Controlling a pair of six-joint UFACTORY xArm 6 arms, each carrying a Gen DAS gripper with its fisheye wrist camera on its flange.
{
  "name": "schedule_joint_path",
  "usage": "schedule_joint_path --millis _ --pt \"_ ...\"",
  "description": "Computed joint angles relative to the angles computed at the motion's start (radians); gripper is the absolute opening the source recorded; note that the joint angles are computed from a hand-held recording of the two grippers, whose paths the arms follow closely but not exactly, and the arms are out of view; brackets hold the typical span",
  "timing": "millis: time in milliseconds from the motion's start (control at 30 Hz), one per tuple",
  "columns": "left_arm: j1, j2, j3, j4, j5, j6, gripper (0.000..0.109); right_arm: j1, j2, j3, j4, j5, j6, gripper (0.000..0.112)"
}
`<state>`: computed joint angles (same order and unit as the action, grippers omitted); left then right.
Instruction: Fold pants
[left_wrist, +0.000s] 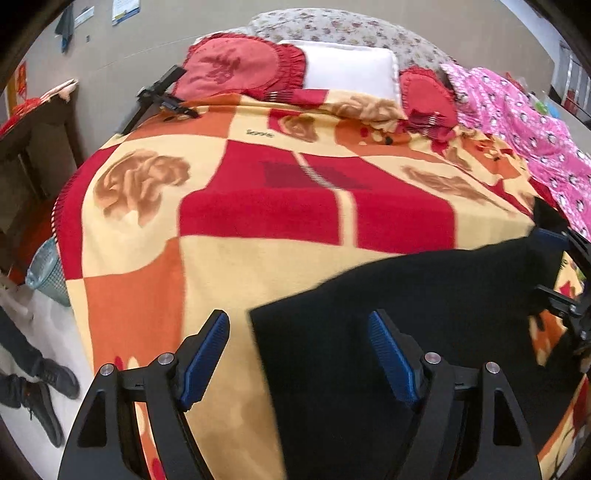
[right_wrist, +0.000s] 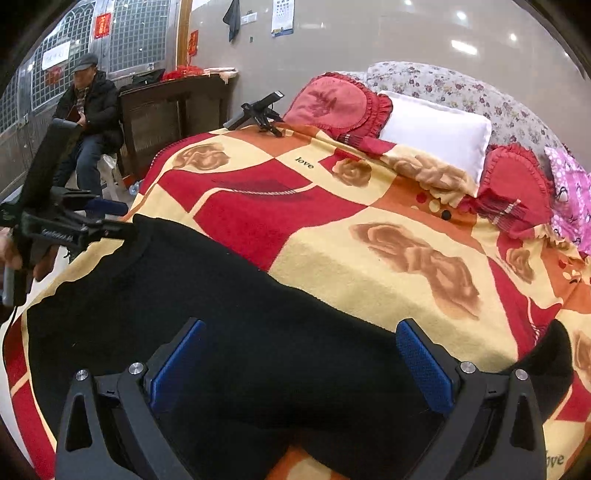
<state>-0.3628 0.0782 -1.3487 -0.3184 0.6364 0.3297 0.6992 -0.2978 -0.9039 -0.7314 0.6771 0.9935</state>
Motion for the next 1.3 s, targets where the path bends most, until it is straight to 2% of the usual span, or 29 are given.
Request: schedule_joint_path --millis 233,333,400,433,467,500,600,733,867,933,1100,1200,1300 --pt "-0.008 0.123 -0.094 -0.013 0.028 -0.011 0.077 -0.029 0.041 -0.013 0.015 -0.055 -0.019 0.103" --pt "-0.016 0.157 -0.131 -0.048 0.039 0.018 0.073 -0.035 0.055 -0.017 0.024 -0.067 -0.022 0.103" --pt "-0.024 0.175 -0.150 -0.051 0.039 0.035 0.055 -0.035 0.060 -0.019 0.024 -0.063 -0.024 0.103" --pt "-0.025 0.185 -0.162 -0.049 0.046 0.042 0.034 -0.037 0.061 -0.021 0.024 -0.058 -0.024 0.102" --pt "-0.025 0.188 -0.173 -0.072 0.071 0.065 0.022 -0.038 0.061 -0.022 0.025 -0.054 -0.024 0.102" --pt "-0.029 0.183 -0.170 -0.076 0.068 0.069 0.018 -0.039 0.058 -0.020 0.026 -0.052 -0.020 0.102" --pt "-0.052 0.111 -0.087 -0.056 -0.019 0.087 0.014 -0.037 0.041 -0.011 0.028 -0.044 0.003 0.102" --pt "-0.066 -0.053 0.068 -0.162 -0.091 0.172 0.013 -0.016 -0.023 0.020 0.020 -0.015 0.045 0.102" --pt "-0.077 -0.296 0.284 -0.330 -0.104 0.323 0.012 0.036 -0.126 0.068 -0.005 0.049 0.108 0.102" --pt "-0.094 -0.434 0.419 -0.369 -0.128 0.388 0.012 0.075 -0.196 0.099 -0.022 0.093 0.153 0.102" --pt "-0.057 -0.715 0.694 -0.410 -0.047 0.409 0.012 0.225 -0.406 0.198 -0.075 0.252 0.332 0.103" --pt "-0.038 -0.814 0.827 -0.328 -0.026 0.323 0.012 0.304 -0.533 0.273 -0.068 0.308 0.464 0.103" --pt "-0.026 -0.860 0.887 -0.324 -0.017 0.287 0.012 0.352 -0.606 0.329 -0.026 0.334 0.552 0.103"
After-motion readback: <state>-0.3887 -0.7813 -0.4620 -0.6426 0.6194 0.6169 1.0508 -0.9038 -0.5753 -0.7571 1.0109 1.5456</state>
